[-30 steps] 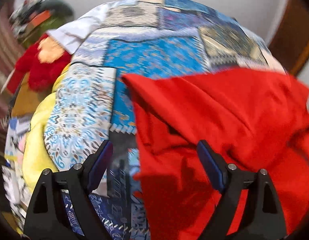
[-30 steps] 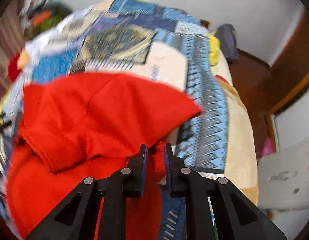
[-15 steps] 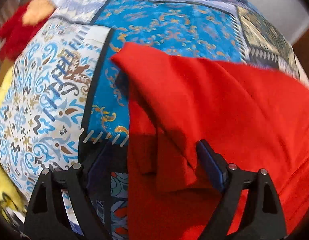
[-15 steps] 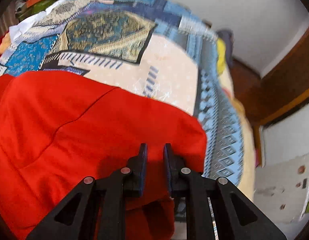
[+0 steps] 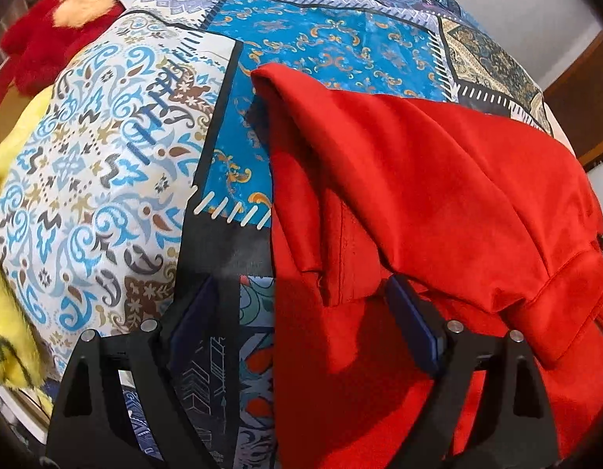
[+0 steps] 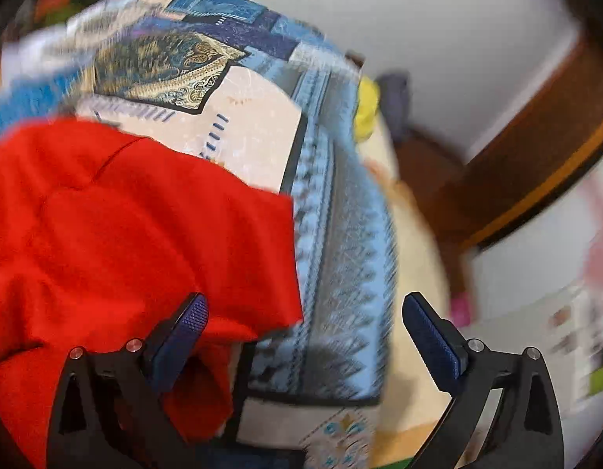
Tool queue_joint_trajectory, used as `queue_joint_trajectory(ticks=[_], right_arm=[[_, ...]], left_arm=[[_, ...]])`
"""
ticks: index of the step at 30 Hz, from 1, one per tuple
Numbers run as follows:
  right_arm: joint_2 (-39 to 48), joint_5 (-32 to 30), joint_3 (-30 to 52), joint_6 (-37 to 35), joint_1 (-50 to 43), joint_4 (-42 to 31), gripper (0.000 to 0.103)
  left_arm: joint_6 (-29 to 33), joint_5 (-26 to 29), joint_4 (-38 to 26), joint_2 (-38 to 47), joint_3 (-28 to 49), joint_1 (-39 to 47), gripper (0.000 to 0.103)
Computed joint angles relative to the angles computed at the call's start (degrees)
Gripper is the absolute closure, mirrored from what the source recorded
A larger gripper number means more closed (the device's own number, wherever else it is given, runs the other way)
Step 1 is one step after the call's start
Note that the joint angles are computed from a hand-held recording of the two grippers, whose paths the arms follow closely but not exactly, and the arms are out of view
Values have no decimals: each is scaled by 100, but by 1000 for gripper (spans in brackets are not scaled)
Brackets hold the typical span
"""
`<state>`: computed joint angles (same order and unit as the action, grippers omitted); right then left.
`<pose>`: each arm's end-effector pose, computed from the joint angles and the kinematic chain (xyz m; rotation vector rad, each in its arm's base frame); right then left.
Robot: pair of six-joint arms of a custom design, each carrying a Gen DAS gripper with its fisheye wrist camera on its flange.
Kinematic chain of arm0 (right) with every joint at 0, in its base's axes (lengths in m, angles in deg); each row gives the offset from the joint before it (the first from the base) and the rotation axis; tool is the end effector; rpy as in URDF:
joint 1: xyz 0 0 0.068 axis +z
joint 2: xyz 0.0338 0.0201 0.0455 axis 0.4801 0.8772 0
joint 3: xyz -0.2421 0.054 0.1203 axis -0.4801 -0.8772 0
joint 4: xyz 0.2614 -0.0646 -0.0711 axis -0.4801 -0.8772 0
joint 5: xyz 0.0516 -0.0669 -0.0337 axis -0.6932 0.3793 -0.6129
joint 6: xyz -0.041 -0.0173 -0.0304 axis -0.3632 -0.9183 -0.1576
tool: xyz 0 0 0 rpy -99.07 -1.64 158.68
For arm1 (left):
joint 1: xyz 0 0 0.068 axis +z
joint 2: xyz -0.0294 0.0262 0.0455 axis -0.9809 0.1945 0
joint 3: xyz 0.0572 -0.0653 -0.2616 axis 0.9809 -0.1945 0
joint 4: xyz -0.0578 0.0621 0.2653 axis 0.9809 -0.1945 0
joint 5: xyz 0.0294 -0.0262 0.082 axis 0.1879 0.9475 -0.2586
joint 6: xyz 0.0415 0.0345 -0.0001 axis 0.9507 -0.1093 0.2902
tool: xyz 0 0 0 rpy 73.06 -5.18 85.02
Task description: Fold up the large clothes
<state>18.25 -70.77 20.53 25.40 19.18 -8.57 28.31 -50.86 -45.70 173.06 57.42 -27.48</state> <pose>0.1485 -0.0299 0.1485 -0.0669 2.6123 -0.3266 0.1762 0.1990 0.1130 -0.0293 2.7974 -0.2724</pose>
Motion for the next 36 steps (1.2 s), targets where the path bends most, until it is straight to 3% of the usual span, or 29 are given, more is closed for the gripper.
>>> queue_joint_trajectory(ticks=[4, 7, 10, 12, 13, 14, 17, 18, 19, 22, 27, 31, 36], right_arm=[[-71, -1699, 477, -388, -1366, -649, 4], [96, -2382, 782, -243, -1584, -838, 4], [971, -2873, 1094, 124, -1419, -680, 4], [1517, -2806, 1192, 435, -1078, -469, 9], [1762, -2675, 1218, 604, -866, -358, 24], [1959, -2564, 1241, 734, -653, -261, 31], [2140, -2219, 1097, 1006, -196, 175, 42], [2062, -2115, 1036, 1047, -49, 255, 55], [2061, -2041, 1015, 1066, 45, 312, 66], [2002, -1749, 1063, 1085, 274, 369, 88], [1976, -1254, 1284, 1099, 524, 602, 94], [2828, -1052, 1855, 1509, 730, 1034, 95], [3793, -857, 2811, 1644, 1009, 1294, 95]], left_arm=[[-636, 302, -208, 468, 478, -392, 15], [-1140, 638, -304, 956, 867, -644, 15], [-1615, 750, -170, 1180, 1039, -985, 15], [-1880, 611, 100, 1199, 1019, -1268, 15], [-1979, 507, 269, 1155, 949, -1405, 16], [-2034, 397, 423, 1118, 899, -1509, 18], [-2261, -90, 1081, 873, 559, -1896, 43], [-2373, -262, 1310, 791, 448, -1989, 65], [-2508, -424, 1485, 727, 374, -2100, 78], [-2622, -501, 1602, 561, 331, -2163, 89], [-2827, -664, 1630, 69, 435, -2390, 90], [-2767, -477, 1431, -194, 885, -2370, 90], [-3097, -518, 1346, 84, 1745, -2575, 90]])
